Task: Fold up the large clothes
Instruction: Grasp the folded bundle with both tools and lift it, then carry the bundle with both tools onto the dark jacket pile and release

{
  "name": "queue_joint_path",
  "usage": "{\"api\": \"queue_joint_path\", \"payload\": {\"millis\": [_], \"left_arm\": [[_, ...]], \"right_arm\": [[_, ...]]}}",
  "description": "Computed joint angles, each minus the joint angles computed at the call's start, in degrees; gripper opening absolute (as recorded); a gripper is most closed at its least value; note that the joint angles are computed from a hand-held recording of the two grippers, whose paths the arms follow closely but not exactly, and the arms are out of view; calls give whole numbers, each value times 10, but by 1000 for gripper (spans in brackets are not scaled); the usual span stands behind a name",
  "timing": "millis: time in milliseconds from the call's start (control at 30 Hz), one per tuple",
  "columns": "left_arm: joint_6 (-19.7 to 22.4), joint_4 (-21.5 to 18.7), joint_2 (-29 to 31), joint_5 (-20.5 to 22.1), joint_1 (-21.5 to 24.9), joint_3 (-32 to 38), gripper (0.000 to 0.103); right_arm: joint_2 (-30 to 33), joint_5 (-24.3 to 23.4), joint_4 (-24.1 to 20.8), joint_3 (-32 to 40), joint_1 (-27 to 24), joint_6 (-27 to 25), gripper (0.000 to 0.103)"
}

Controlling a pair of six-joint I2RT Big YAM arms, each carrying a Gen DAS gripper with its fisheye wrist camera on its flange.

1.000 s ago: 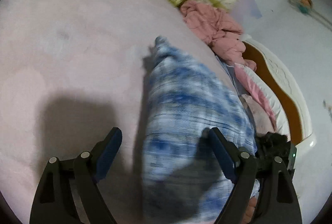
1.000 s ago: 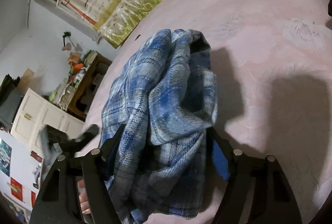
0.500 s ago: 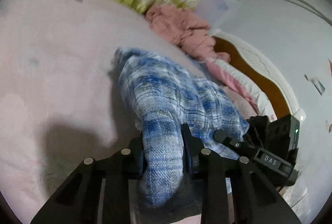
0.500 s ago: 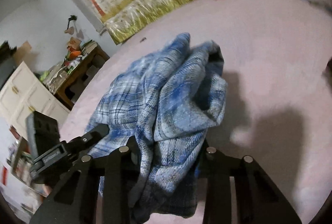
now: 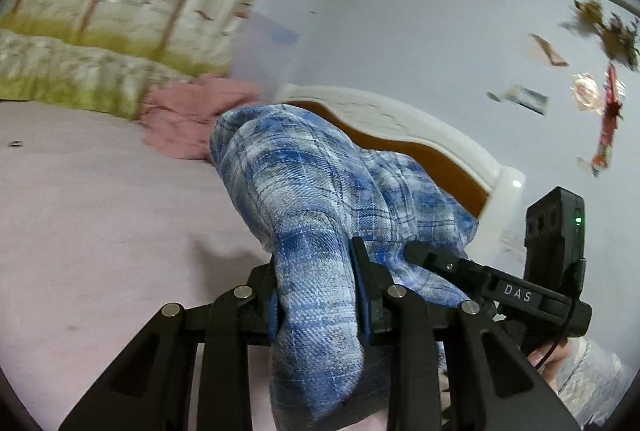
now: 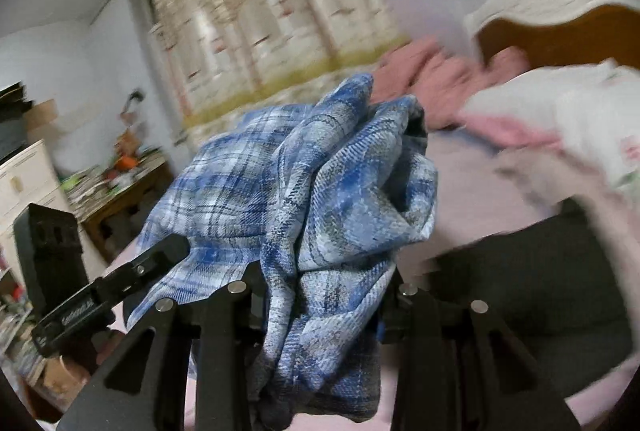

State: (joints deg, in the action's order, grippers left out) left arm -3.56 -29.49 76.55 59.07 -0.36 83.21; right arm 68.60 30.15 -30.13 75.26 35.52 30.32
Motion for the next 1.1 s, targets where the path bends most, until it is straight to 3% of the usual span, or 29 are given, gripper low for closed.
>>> {"api": "queue_joint_path", "payload": {"millis": [67, 167, 367, 433, 500, 600, 767, 867, 933, 1000, 1100], "left_arm": [[-19, 24, -12, -26, -44, -15, 31], [-40, 65, -31, -96, -125, -52, 31], [-31, 92, -36, -210, -230, -116, 31], [-47, 81, -12, -228, -246, -118, 31], [-53, 94, 0, -241, -252, -134, 30], [-29, 123, 6, -266, -262, -151, 31], [-15, 123, 27, -266, -258, -141, 35], [-15, 113, 28, -263, -252, -133, 39], [-13, 117, 17, -270, -245, -137, 52], [-19, 152, -5, -294, -236, -158, 86], [-20, 186, -38, -291, -212, -181, 88]], "right_arm": [[-40, 31, -32, -21, -10, -8, 35], [-85, 40, -75, -49, -44, -4, 35], [-120, -33, -79, -118, -147, 19, 36], [-107, -36, -85, -131, -161, 15, 36], [-93, -31, -82, -144, -167, 7, 36], [-93, -26, -59, -173, -173, -1, 38], [-80, -46, -55, -175, -187, 5, 45], [-72, -10, -68, -163, -183, 13, 62], [-73, 57, -85, -157, -162, 17, 76], [-72, 141, -99, -148, -131, 17, 88], [-77, 230, -107, -136, -80, 8, 100]]}}
